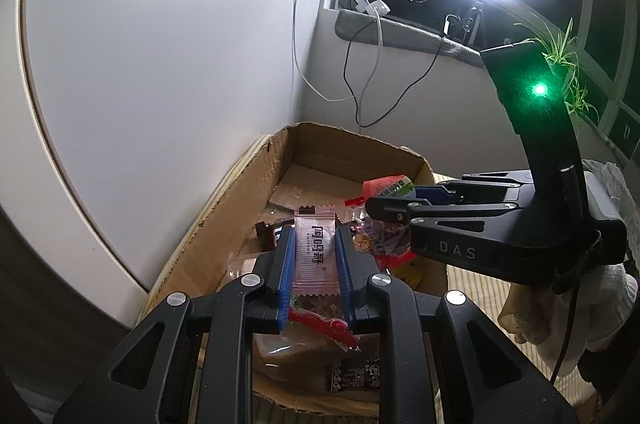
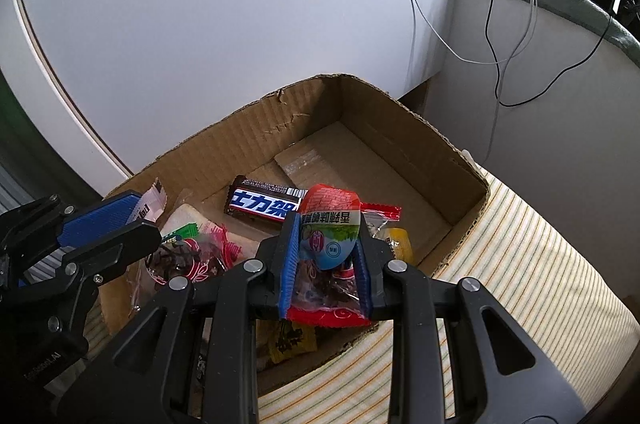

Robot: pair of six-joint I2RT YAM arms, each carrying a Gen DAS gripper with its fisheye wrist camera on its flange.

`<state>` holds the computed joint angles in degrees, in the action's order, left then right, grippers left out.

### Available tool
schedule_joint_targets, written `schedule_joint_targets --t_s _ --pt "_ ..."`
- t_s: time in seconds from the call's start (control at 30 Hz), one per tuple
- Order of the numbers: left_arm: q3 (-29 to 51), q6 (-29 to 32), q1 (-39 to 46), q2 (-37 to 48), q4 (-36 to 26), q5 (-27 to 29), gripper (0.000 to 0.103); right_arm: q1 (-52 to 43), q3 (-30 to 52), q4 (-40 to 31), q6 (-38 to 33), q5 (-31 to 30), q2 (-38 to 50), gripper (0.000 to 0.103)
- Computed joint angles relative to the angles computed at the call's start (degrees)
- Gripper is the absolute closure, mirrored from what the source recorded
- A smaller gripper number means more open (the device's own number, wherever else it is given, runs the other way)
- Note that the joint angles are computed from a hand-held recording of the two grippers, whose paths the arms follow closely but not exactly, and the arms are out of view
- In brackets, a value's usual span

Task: Organize snacks
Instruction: 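Carry the pink wrapper with the left gripper while the right gripper carries the candy egg into the box, then open both grippers and withdraw them from the box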

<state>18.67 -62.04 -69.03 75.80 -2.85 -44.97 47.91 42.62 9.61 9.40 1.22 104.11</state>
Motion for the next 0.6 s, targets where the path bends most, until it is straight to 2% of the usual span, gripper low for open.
schedule_joint_targets --t_s 0.1,0.17,0.27,0.33,0.4,0.43,0.5,0.6 --pt "0.1 -0.2 -0.3 0.2 -0.3 -0.2 0.084 0.0 0.2 0.2 0.1 0.3 0.4 0.077" --pt "0.1 -0.2 -0.2 0.2 -0.5 -0.2 0.076 0.0 0.5 0.2 0.2 0.4 0.7 0.075" --pt "0.0 -0.9 -0.4 -0.2 -1.1 -0.5 0.073 0.1 0.1 0.9 0.4 1.7 0.5 0.050" --pt "-0.1 -1.2 -0.5 -0.5 -1.5 -0.7 0.072 0.0 -0.5 1.4 0.6 2.2 -0.2 0.046" --pt "-0.1 -1.6 -0.7 -0.7 -2.1 -0.9 0.064 -0.3 -0.7 1.2 0.6 2.2 -0.6 0.044" --pt "-0.1 -1.8 -0.8 -0.8 -2.3 -1.2 0.058 -0.3 -0.7 1.1 0.5 2.6 -0.7 0.040" --pt "-0.1 -2.1 -1.2 -1.0 -2.8 -1.5 0.055 -0.2 -1.1 1.3 0.4 3.3 -1.1 0.031" --pt "0.3 -3.1 -1.8 -1.3 -4.6 -2.2 0.044 -0.2 -1.9 1.9 0.3 4.2 -2.1 0.023"
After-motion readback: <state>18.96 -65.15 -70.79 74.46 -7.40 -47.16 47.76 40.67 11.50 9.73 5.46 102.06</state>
